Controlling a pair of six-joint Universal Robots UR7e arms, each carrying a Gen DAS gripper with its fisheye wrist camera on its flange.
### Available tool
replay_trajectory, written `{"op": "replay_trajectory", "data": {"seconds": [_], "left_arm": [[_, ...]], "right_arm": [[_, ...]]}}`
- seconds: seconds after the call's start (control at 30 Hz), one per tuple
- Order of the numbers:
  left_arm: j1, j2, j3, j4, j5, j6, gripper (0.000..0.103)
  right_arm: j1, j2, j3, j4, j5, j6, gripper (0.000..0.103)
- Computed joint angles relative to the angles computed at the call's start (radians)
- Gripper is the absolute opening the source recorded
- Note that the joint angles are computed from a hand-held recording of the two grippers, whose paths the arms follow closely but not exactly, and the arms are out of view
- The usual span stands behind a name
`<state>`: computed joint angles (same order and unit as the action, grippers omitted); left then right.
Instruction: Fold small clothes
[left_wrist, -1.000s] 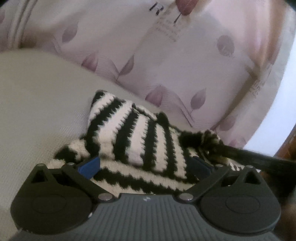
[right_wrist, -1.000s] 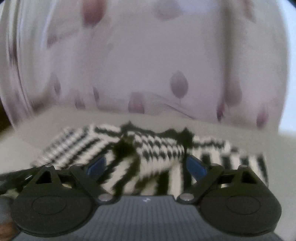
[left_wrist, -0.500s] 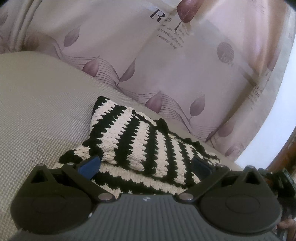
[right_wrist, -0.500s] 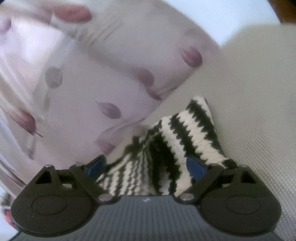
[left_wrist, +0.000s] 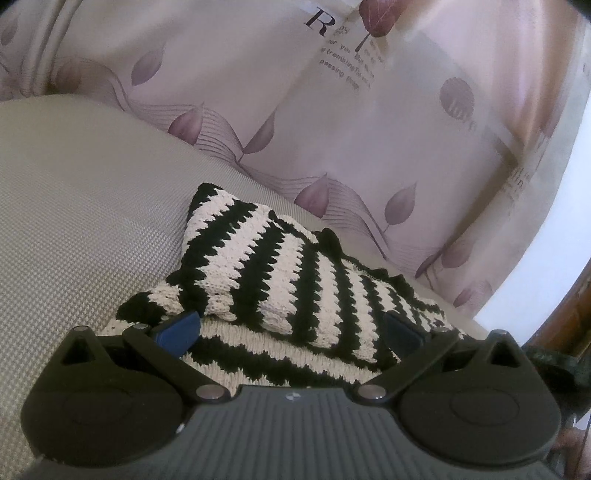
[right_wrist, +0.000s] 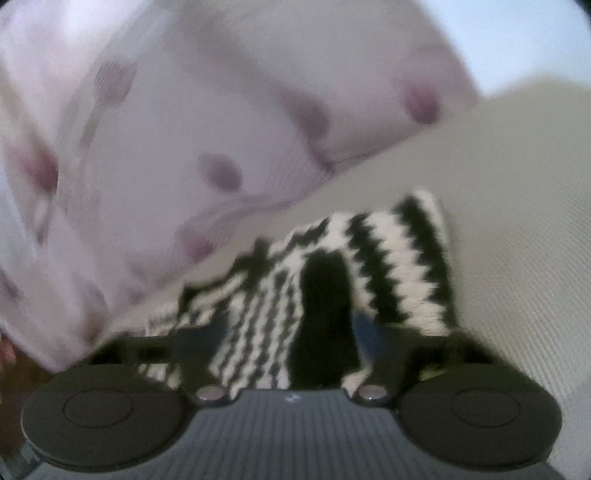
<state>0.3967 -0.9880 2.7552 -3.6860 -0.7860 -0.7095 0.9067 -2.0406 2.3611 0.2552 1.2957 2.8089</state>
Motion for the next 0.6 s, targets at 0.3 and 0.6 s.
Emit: {"op": "replay_trajectory", "data": {"seconds": [0.3,0.6], "left_arm": [[-0.001,-0.005,-0.001,0.017,0.006,-0.01,0.103],[0.003,-0.008,-0.005,0.031,0.002,-0.008,0.103]], "right_arm": [[0.168,-0.089,0.011,-0.129,0.162,-0.032,0.007],[-0.129,-0.066,-0.045,0.07,-0.123,-0.048,0.013]]}}
